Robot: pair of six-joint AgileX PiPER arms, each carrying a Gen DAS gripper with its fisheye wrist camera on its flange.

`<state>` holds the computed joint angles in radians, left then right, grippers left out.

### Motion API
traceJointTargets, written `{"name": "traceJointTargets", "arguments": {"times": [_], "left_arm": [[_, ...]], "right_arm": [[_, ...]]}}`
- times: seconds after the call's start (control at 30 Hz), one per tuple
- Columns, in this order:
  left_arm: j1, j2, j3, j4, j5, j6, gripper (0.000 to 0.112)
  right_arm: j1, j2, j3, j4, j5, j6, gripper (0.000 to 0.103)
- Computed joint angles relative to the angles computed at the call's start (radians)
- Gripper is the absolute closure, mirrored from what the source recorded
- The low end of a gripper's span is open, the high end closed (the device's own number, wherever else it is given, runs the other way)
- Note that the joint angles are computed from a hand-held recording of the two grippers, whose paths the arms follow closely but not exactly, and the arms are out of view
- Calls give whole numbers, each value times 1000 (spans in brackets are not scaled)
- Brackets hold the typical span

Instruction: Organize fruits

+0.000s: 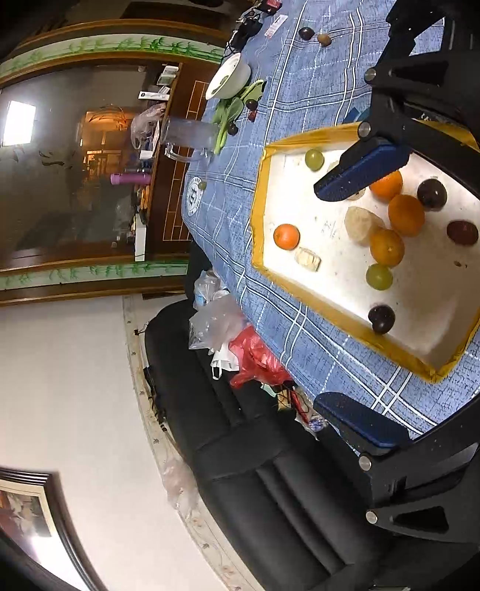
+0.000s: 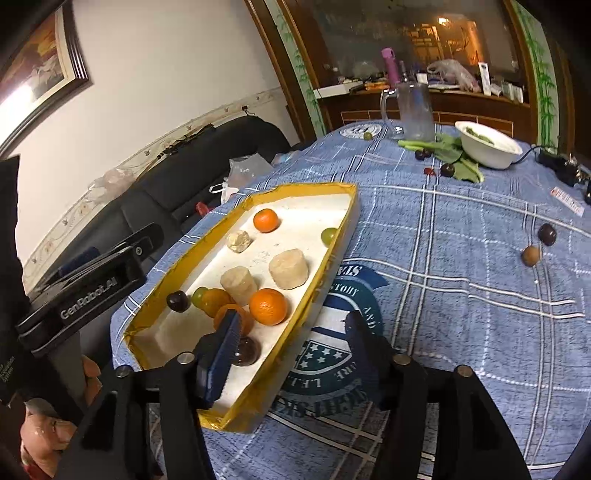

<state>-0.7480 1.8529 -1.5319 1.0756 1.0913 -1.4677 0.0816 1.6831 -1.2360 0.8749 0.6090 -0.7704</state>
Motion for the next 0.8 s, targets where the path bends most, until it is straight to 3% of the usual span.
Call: {"name": "traceJointTargets", "arguments": {"times": [0.47, 0.8], "left_arm": [[-8, 57, -94, -102, -20, 120, 9], [-22, 46, -74, -76, -14, 88, 9]], "right_arm": [[-27, -25, 25, -8, -11, -2, 33], [-9, -44, 39, -66, -52, 42, 30]]}}
